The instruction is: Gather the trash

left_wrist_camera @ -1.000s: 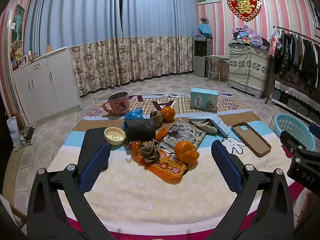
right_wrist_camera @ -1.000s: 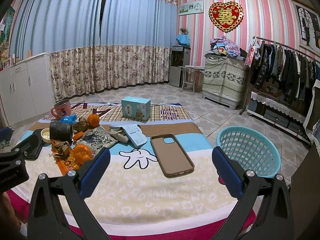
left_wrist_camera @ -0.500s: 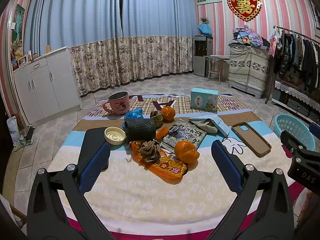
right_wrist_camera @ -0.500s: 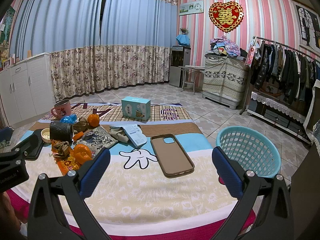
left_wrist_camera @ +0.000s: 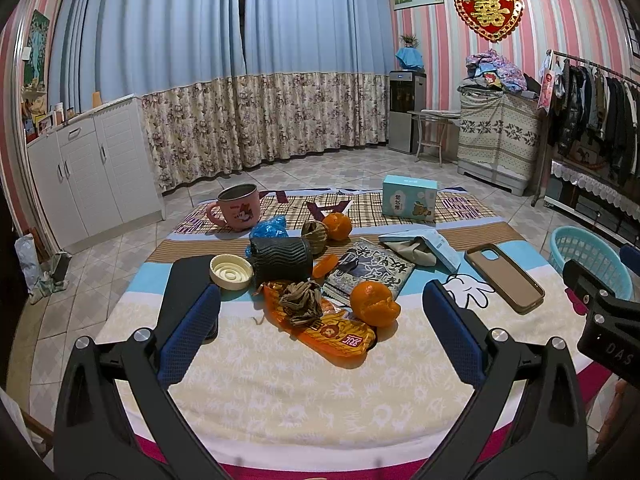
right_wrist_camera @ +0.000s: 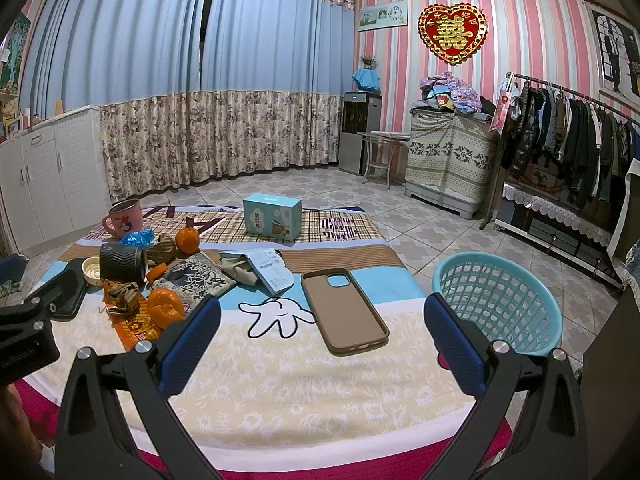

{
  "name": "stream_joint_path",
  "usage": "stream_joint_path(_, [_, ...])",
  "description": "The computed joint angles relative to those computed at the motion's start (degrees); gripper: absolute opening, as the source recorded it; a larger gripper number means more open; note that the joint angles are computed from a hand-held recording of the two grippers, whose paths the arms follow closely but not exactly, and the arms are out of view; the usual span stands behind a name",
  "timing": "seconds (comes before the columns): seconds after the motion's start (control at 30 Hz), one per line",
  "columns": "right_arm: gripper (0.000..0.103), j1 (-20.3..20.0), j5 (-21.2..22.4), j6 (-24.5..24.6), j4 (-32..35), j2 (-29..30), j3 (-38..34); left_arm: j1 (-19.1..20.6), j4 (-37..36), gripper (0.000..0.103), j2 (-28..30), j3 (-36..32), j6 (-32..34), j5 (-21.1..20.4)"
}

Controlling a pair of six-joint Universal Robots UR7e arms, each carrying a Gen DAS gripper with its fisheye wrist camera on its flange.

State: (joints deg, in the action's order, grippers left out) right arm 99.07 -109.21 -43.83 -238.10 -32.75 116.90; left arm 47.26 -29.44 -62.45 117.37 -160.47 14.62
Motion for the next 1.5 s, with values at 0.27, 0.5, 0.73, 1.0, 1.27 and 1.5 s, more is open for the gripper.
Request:
stream_joint_path(0.27, [0.099,-0.06,-0.21,-0.34,-0.4,0.17,-0.22,-0.02,-0.27,0.098,0.0,0.04,0.25,-0.07])
stream_joint_path(0.5, [0.099,-0.31,0.06,-0.27,-0.79,0.18,-0.27,0.5,-0.95,0.098,-0.26,0.43,0.78,0.11])
stream_joint_path(0.73, [0.099,-0.69,-0.27,0.82,0.83,-0.12,-0.86,1.06,-1.01,0.098,-0.3,0.3,0.99,-0.64])
stream_joint_path(1.0, [0.099,-0.32,1.52,-0.53,1.63,0.54,-4.69,4.17,6.31,0.098,0.39,-3.17,-3.41,-1.27])
stream_joint_path(1.27, [0.099,1.5,-2.19,1.61,11.77,2.39,-11.27,9.72,13.98,0.098,2.52,-8.67,-7.58,3.11])
stream_joint_path(1.5, [0.099,1.43,-5.16,2.79,16.99,6.78,-20.38,15.09,17.07,0.098,6.78,-14.45,-7.21,5.9])
